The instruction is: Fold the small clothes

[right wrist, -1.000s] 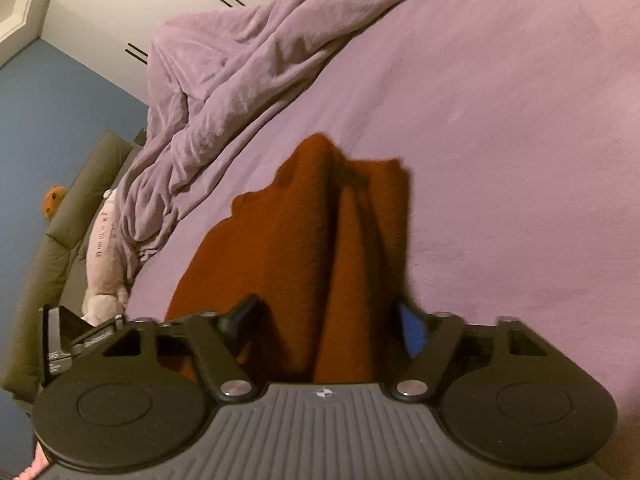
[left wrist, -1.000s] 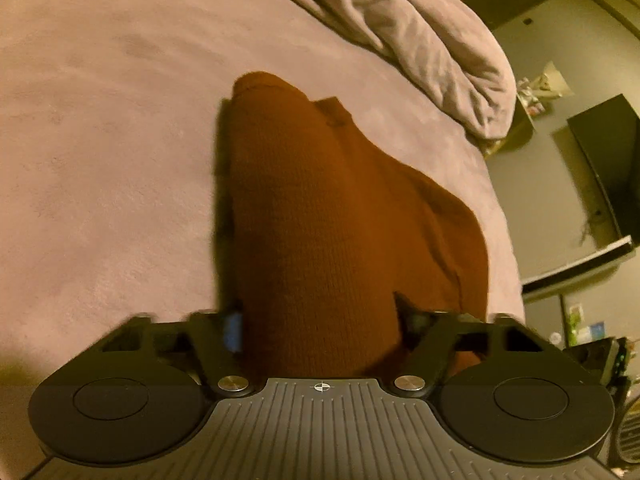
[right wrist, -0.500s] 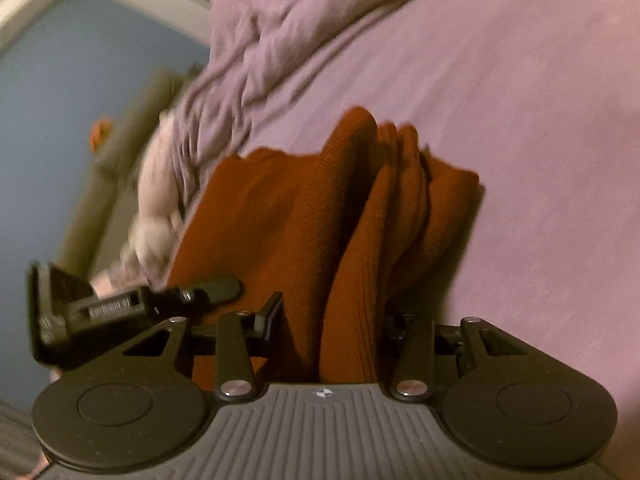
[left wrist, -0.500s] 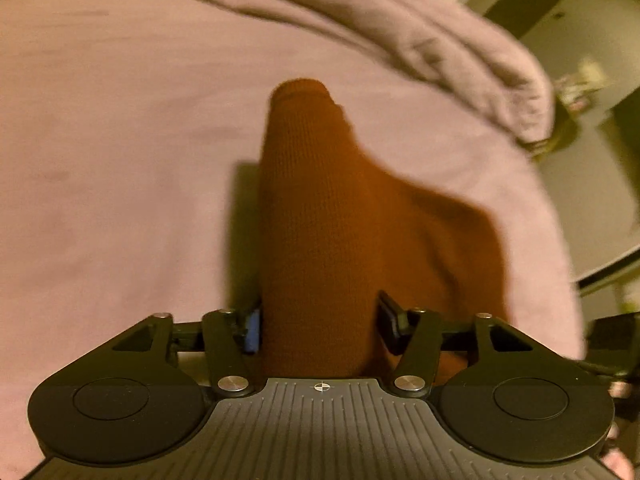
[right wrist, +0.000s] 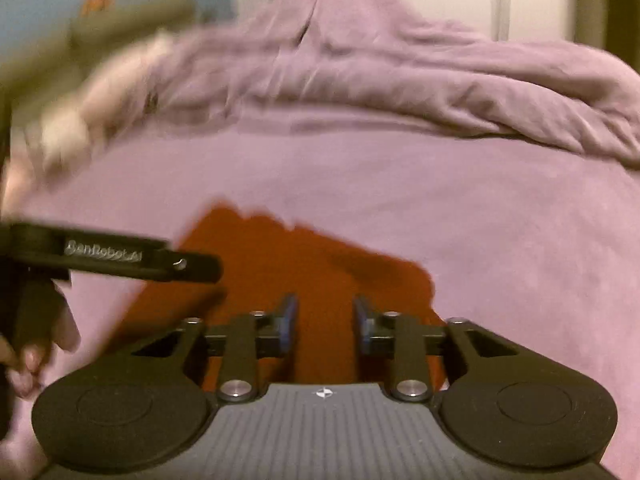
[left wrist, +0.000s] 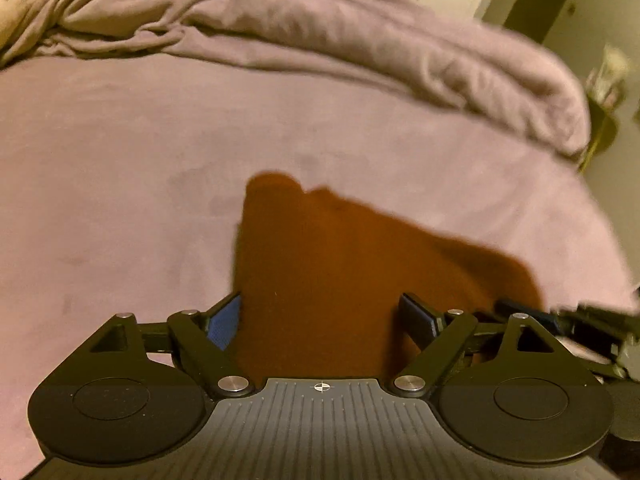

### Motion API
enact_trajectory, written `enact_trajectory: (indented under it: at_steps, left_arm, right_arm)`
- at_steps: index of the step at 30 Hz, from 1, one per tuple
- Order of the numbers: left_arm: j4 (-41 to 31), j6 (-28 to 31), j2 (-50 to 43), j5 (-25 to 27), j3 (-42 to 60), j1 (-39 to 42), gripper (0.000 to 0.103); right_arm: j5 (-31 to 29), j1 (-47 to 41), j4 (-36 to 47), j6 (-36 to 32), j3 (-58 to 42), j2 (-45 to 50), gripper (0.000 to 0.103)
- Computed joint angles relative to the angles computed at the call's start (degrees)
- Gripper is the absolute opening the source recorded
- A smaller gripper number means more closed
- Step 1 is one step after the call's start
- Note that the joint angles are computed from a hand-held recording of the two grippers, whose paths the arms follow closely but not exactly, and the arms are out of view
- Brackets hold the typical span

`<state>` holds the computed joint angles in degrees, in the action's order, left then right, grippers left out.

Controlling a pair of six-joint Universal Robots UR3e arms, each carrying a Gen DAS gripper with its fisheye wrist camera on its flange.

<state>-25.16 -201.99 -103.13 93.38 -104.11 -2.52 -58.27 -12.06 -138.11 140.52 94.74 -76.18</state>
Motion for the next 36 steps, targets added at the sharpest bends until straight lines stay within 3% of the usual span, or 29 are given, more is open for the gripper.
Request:
enact_trajectory:
  at_steps: [1, 3, 6, 10, 11, 12, 14, 16, 17, 20, 23, 27, 29, 31, 33, 36]
  left_arm:
    - [1.6, 0.7, -1.5, 1.3, -0.3, -0.8, 0.094]
    - [5.9, 0.3, -2.3, -0.3, -3.3, 0.1, 0.098]
    - [6.0, -4.0, 1.2, -3.0, -7.1, 2.4, 0.097]
    - [7.0, -5.2, 15.7, -4.7, -19.6, 4.1, 0.096]
    - [6.3, -5.0, 21.4, -5.1, -23.9, 4.4, 0.096]
    - [5.3, -4.3, 26.1, -5.1, -27.3, 4.7, 0.096]
    - [3.2, -4.8, 35.3, -0.7, -33.5, 2.1, 0.096]
    - [-0.3, -7.2, 40.7, 4.7, -36.1, -2.4, 0.096]
    - [-3.0, -9.1, 41.7, 6.9, -35.7, -5.0, 0.096]
    - [-5.9, -9.6, 43.4, 5.0, -36.6, -7.1, 0.095]
    - [-7.6, -11.3, 40.7, 5.6, -34.8, -8.7, 0.094]
    - [-4.4, -11.1, 33.3, 7.8, -32.5, -10.1, 0.093]
    - [-4.7, -11.5, 31.4, 8.6, -30.7, -10.6, 0.092]
    - [-4.3, -11.9, 31.8, 8.8, -30.9, -11.0, 0.092]
    - [-5.0, -12.2, 30.9, 9.3, -30.3, -11.3, 0.092]
    - [-4.7, -13.1, 30.5, 9.7, -30.4, -11.8, 0.092]
  right_arm:
    - [-3.7, 1.7, -3.2, -0.2, -0.9, 3.2, 0.02]
    - [-3.4, 0.7, -7.8, 0.8, -1.1, 7.4, 0.021]
    - [-4.2, -0.1, -6.9, 7.5, -5.5, 10.6, 0.021]
    - [-0.9, -4.1, -7.5, 5.5, 3.5, 1.5, 0.02]
    - [3.4, -8.1, -3.6, 3.2, 7.8, -3.8, 0.026]
    - [7.5, -12.0, 0.7, 1.0, 10.8, -8.0, 0.041]
    - [13.6, -20.8, 13.9, -6.4, 16.5, -17.7, 0.062]
    - [15.8, -28.7, 27.7, -16.4, 21.3, -26.6, 0.063]
    - [14.9, -30.2, 31.8, -18.0, 22.5, -28.8, 0.063]
    - [14.4, -38.3, 48.4, -25.7, 22.0, -32.5, 0.063]
    - [16.1, -40.7, 57.6, -24.9, 19.2, -31.3, 0.057]
    - [14.4, -34.8, 50.8, -16.1, 20.0, -30.2, 0.05]
    - [14.0, -33.6, 53.1, -13.1, 17.8, -28.4, 0.048]
    - [17.2, -35.6, 60.6, -16.2, 15.7, -29.0, 0.049]
    - [19.0, -37.3, 66.8, -21.6, 14.3, -30.0, 0.061]
    - [18.1, -36.3, 63.3, -19.9, 15.6, -31.0, 0.062]
